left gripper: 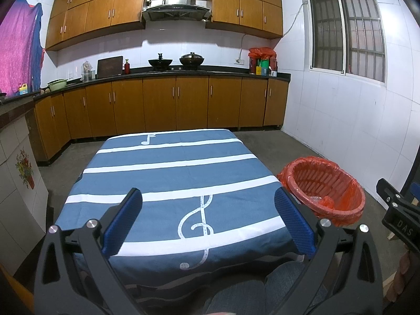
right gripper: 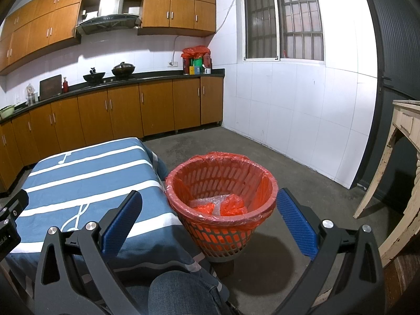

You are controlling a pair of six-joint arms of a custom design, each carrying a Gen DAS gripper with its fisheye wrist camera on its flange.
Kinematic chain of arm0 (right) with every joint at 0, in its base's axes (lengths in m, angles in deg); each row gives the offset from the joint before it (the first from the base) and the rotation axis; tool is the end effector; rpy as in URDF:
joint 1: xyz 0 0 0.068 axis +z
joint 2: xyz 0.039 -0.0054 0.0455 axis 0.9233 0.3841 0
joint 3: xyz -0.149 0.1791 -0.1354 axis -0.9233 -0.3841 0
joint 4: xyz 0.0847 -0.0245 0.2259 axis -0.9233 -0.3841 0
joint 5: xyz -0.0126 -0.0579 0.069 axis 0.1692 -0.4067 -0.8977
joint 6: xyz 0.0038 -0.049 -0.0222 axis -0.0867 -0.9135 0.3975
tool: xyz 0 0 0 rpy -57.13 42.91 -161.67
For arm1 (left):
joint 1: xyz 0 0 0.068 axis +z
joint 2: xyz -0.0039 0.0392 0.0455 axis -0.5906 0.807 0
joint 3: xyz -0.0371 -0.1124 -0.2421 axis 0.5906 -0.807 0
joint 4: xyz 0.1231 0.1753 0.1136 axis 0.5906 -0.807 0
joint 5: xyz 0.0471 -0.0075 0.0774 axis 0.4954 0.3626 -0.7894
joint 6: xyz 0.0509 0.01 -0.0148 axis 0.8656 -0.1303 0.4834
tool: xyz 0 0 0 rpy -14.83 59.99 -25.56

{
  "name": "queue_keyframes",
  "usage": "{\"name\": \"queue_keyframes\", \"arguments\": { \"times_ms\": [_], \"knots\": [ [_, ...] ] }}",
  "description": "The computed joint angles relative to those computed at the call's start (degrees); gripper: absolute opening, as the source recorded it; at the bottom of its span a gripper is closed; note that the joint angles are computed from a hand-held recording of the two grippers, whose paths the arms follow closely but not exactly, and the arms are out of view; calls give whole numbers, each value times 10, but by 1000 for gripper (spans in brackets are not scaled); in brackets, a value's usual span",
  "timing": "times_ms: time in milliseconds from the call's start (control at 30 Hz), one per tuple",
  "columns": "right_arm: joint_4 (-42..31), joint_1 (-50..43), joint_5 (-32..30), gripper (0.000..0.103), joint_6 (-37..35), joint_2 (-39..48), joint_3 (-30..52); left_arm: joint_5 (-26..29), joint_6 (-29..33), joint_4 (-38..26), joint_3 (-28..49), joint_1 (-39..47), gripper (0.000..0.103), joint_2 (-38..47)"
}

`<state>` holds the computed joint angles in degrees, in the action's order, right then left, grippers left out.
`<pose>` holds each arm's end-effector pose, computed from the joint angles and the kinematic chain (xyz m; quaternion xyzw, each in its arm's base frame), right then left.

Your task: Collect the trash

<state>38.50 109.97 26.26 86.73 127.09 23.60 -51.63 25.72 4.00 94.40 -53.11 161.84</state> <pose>0.2603 0.2012 0.2061 0.1180 0.8247 -0.0749 0.5481 0.3055 -0.0842 0.1829 0.0002 0.8424 -0.0179 0.5385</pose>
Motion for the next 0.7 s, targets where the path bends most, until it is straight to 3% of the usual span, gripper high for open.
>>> {"name": "queue_keyframes", "arguments": {
  "times_ms": [700],
  "knots": [
    [4,0,0,101,5,-4,-13,9,5,13,-2,10,99,13]
  ]
}}
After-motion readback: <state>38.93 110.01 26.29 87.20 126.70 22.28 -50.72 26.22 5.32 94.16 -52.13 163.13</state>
